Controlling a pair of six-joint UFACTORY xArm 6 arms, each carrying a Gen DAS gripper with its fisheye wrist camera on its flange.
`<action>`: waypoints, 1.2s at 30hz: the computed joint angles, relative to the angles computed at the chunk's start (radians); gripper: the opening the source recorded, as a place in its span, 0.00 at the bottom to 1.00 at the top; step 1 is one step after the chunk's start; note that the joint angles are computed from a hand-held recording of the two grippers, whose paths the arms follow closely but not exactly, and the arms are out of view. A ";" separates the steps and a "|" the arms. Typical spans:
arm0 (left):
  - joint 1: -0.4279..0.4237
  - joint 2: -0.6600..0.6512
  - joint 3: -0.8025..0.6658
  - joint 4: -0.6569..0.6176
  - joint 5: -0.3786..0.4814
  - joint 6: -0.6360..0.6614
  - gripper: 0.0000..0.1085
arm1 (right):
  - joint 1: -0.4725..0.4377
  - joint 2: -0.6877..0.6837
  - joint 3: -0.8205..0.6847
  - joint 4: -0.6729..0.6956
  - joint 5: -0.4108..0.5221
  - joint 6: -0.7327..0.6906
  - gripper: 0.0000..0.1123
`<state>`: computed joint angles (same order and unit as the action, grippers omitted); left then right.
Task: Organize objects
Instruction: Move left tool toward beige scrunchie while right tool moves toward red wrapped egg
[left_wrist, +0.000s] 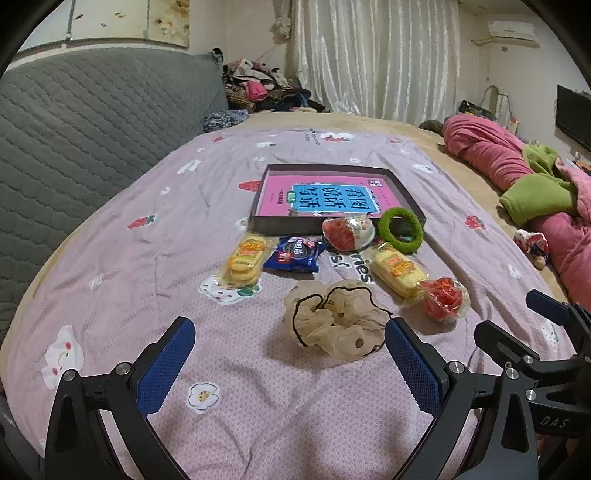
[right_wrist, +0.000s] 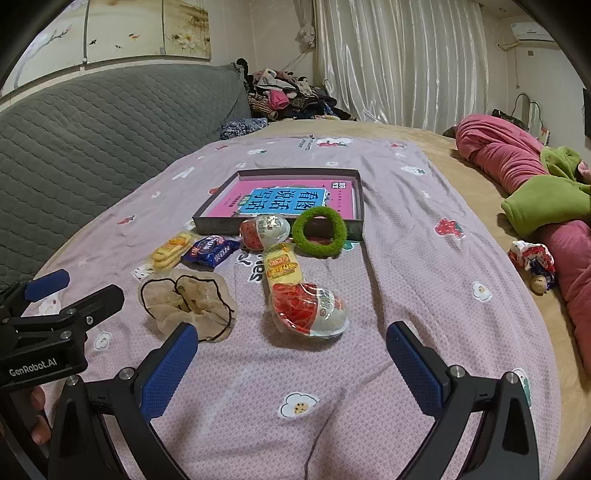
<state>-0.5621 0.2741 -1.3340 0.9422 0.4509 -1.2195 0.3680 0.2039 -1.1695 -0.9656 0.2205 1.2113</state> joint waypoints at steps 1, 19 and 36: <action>0.001 0.001 0.000 0.001 -0.001 -0.001 0.94 | 0.001 0.000 -0.002 -0.005 0.003 0.006 0.92; 0.000 -0.011 0.013 -0.010 -0.023 0.009 0.94 | -0.002 -0.008 0.004 -0.026 0.002 0.025 0.92; 0.014 -0.015 0.029 -0.021 -0.077 0.027 0.94 | 0.002 -0.005 -0.003 -0.010 0.004 -0.013 0.92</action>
<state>-0.5477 0.2593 -1.3053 0.9210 0.3739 -1.1926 0.3702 0.1985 -1.1721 -0.9759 0.2246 1.1982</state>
